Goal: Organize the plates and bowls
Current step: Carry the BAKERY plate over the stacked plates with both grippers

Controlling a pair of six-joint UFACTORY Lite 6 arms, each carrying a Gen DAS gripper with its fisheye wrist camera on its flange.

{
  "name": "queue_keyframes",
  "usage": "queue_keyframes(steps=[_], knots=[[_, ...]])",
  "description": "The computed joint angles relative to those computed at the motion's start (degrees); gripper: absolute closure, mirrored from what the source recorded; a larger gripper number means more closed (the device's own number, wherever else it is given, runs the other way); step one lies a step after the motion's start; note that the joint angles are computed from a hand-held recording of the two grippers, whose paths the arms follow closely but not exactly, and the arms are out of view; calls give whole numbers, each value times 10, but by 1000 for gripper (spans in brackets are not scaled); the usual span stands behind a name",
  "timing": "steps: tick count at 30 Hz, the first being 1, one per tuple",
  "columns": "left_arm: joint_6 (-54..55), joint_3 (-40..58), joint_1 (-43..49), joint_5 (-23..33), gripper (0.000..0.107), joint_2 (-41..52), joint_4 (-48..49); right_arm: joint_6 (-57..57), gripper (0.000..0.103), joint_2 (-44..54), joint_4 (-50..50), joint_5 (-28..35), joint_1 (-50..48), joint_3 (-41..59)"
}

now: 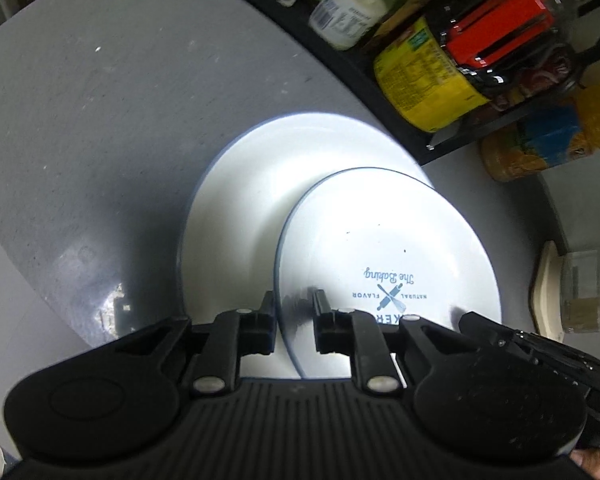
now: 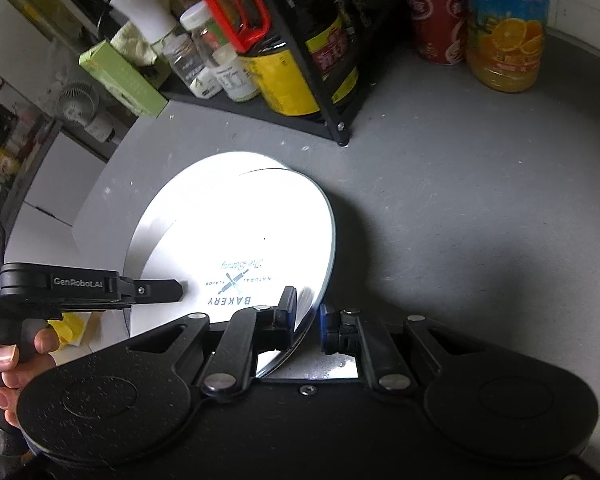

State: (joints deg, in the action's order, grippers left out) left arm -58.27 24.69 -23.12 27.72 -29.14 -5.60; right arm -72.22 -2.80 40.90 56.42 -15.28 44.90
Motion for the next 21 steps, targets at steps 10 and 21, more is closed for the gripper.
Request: queue_keyframes(steps=[10, 21], knots=[[66, 29, 34, 24, 91, 44, -9, 21, 94, -7, 14, -44, 21, -29], [74, 72, 99, 132, 66, -21, 65, 44, 79, -10, 14, -84, 44, -46]])
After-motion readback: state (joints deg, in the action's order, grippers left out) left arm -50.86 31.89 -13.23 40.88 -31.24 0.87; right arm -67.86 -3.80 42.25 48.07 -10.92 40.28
